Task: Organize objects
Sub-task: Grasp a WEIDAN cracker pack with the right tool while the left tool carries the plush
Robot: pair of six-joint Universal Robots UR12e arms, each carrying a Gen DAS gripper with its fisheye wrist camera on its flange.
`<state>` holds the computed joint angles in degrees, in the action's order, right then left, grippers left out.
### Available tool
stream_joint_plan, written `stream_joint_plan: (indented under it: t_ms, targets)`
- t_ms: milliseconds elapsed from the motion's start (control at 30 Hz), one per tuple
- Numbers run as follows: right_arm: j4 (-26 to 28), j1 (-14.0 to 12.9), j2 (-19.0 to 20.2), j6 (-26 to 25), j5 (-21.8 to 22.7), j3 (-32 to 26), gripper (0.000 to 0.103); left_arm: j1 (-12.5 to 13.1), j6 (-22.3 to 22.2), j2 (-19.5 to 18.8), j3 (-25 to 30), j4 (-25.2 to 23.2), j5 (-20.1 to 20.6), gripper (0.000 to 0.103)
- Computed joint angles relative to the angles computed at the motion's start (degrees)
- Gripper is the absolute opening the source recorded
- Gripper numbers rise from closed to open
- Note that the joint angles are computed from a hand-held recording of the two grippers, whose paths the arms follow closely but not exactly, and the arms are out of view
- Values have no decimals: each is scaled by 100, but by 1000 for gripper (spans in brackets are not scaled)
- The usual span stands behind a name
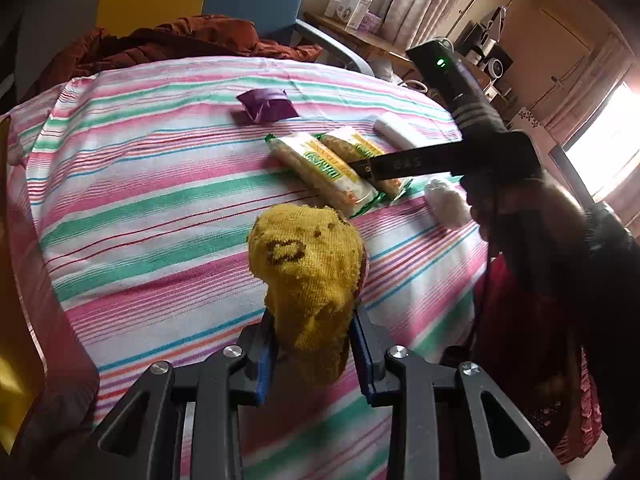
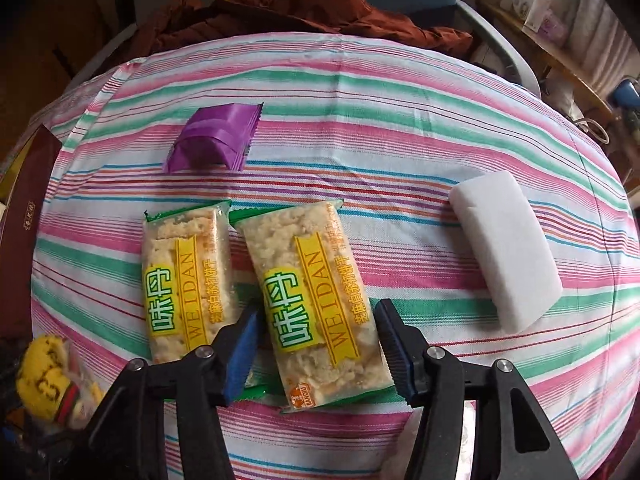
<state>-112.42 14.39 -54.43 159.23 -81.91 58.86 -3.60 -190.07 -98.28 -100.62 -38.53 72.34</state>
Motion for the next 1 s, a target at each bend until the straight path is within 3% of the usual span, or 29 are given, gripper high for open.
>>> stream_joint_plan:
  t_ms: [367, 500, 767, 1000]
  targets:
    - [-451, -3, -74, -54, -55, 229, 60, -19, -120, 409, -239, 383, 474, 32]
    - [-489, 0, -100, -17, -44, 255, 51, -33, -103, 568, -326, 542, 910, 32]
    - [-634, -18, -126, 292, -19, 296, 51, -14, -25, 873, -532, 917, 1816, 32]
    - [-934, -100, -188, 812, 178, 307, 51, 92, 12, 1122, -766, 1001, 2113, 32]
